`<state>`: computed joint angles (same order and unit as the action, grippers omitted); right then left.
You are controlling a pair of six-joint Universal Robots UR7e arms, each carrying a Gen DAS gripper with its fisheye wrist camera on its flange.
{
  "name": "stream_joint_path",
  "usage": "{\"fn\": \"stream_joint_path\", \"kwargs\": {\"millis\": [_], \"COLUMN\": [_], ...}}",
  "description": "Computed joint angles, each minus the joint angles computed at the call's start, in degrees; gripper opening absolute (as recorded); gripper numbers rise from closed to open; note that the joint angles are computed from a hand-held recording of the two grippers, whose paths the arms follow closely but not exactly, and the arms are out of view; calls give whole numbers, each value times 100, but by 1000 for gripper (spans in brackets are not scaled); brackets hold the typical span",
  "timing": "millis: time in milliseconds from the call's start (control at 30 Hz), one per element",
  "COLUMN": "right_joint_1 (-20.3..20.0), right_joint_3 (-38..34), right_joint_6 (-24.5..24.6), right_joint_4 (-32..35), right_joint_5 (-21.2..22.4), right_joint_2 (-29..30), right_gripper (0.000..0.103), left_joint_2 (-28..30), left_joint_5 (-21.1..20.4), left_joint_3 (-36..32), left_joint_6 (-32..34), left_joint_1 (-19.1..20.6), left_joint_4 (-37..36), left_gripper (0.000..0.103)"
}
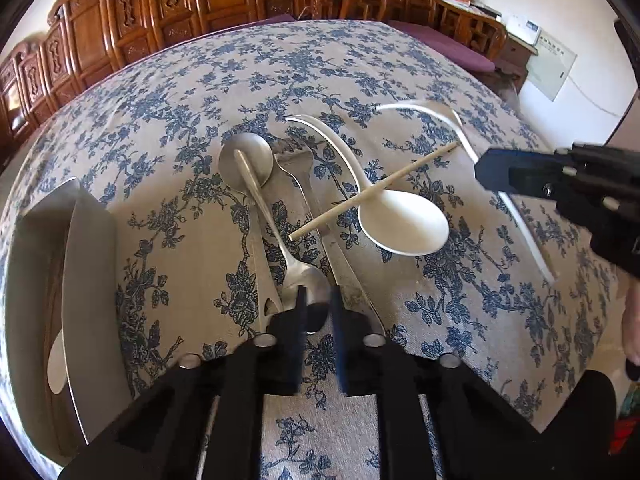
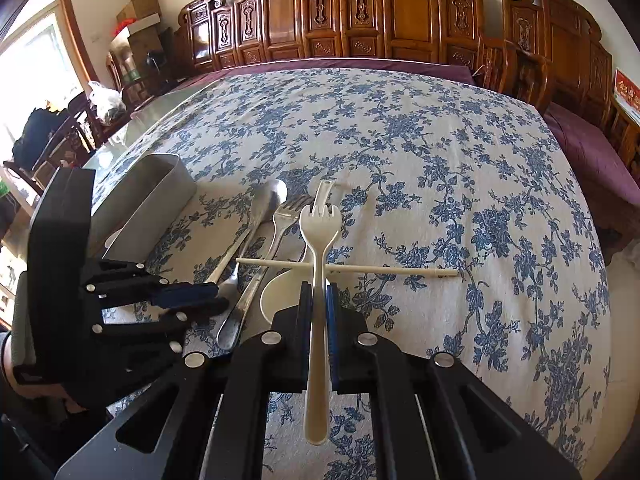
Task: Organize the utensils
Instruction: 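Grasp a metal fork with the left gripper while the right gripper holds the white fork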
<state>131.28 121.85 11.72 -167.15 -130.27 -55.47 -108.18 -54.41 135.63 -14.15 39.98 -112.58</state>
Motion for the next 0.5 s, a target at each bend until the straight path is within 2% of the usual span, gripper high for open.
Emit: {"fn": "stream_joint_path", "kwargs": {"millis": [167, 500], "right_joint_1": [73, 291], "right_joint_3": [-31, -436], "right_joint_6": [84, 193], "right_joint_4": [77, 273], "right_joint_5": [-26, 65], "right_joint_2": [52, 444], "right_gripper": [8, 8], "left_joint_2": [-164, -668], "left_joint_5": [-100, -165], "left_joint_3": [-117, -421], "left_joint_6": [-14, 128], "left_joint_1": [64, 222], "left_joint_4": [111, 288], "left_gripper": [0, 0]}}
